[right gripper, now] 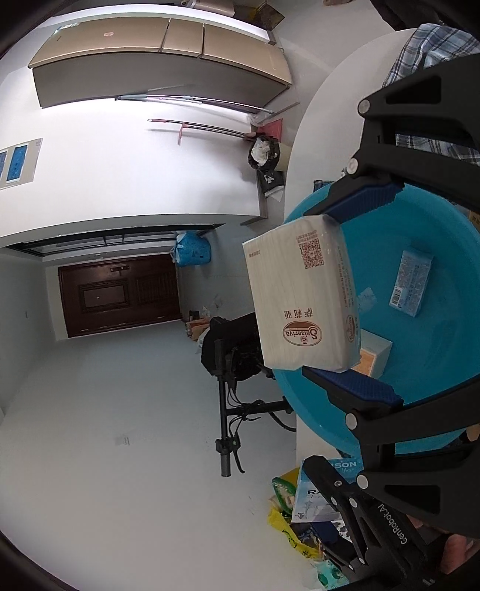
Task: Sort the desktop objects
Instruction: 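Lower into the basin and open the left gripper while the right gripper releases the tissue pack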
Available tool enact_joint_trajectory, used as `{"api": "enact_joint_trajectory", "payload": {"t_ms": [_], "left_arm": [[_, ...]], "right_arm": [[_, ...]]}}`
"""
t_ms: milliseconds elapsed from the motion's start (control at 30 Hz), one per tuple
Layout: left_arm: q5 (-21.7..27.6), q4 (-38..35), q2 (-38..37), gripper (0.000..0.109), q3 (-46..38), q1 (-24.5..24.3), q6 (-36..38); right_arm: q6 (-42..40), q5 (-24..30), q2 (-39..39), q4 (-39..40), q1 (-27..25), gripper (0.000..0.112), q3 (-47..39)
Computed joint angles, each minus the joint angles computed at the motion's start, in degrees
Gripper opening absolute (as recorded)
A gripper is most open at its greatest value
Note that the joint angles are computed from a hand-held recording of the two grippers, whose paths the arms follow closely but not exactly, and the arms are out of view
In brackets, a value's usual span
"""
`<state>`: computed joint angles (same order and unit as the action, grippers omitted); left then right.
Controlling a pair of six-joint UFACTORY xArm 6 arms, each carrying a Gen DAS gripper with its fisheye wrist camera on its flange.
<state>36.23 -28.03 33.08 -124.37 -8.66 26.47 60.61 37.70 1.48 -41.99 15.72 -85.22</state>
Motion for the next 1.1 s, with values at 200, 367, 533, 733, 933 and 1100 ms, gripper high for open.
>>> {"api": "enact_joint_trajectory", "payload": {"t_ms": [200,367,533,733,933,1100], "left_arm": [[2.25,3.98,3.30,0.092,-3.20,-0.65,-2.32],[5.61,6.49,6.36,0.092,-6.89,-1.08,-4.08],[6.76,9.33,7.75,0.092,-7.77,-1.81,-4.81],[8.05,12.14,9.82,0.092,-9.78,-2.33,-5.46],[12.37,13.10,13.78,0.092,-15.74,-1.91,-7.17],[13.58,13.82,14.84,0.092,-17.27,-1.85,-7.62]], "right_arm": [[-3.17,-0.04,2.31,5.06,-1.04,0.073,-0.72],[-4.80,0.93,4.32,6.83,-1.16,0.073,-2.17],[-6.92,1.73,6.04,9.71,-1.76,0.073,-3.13],[-8.22,2.35,6.59,11.37,-2.13,0.073,-3.12],[-9.68,3.29,7.74,12.69,-2.10,0.073,-4.18],[-10.42,3.86,8.14,13.19,-2.02,0.073,-4.36]]}}
